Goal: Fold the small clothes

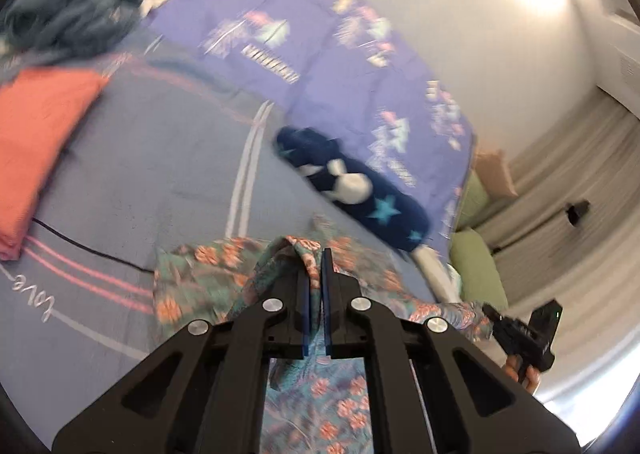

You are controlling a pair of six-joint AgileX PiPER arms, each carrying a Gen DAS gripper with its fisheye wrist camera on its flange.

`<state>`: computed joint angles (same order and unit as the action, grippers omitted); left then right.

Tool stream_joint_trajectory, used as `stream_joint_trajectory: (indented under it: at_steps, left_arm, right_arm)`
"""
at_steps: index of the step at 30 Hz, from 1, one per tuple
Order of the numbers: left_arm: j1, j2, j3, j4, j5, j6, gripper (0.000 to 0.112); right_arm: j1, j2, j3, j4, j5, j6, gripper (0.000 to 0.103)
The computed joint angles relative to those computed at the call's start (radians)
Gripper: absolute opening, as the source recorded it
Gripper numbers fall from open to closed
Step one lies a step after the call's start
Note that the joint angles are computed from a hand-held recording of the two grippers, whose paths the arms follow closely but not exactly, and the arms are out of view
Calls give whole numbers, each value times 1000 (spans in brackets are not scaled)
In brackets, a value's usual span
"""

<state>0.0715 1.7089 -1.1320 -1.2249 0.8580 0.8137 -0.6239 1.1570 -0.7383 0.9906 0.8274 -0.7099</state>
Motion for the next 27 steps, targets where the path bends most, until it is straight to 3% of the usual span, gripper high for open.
stream_joint_trajectory:
  at_steps: [4,6,9,14,18,21,24,26,27]
  left_arm:
    - [-30,167,-80,22,-24,-60,5]
    - [-19,188,-74,-7,-8,-31,7]
    - [7,182,-50,-43,39,12,23]
    - [32,110,9,-30,80,41,41]
    - [29,58,56,-7,87,75,43]
    - [15,19,91,13,62,107,42]
    - [-2,17,91,30,25,108,28]
    - [-10,43,66,46,25,73,10]
    - [-17,52,55,59,18,53,2]
  right_arm:
    - [68,173,-3,-11,-97,-14,10]
    - [41,195,11,19,-75,-62,12]
    - [-35,203,39,83,1,-153,13]
    - [-116,172,60,87,102,-205,26]
    - [-139,144,74,71,136,-212,31]
    - [-173,140,88,73,178,-228,31]
    - [-175,141,95,72,175,-231,31]
    - [-172,147,95,72,169,-224,18]
    - [-169,149,95,72,166,-221,5]
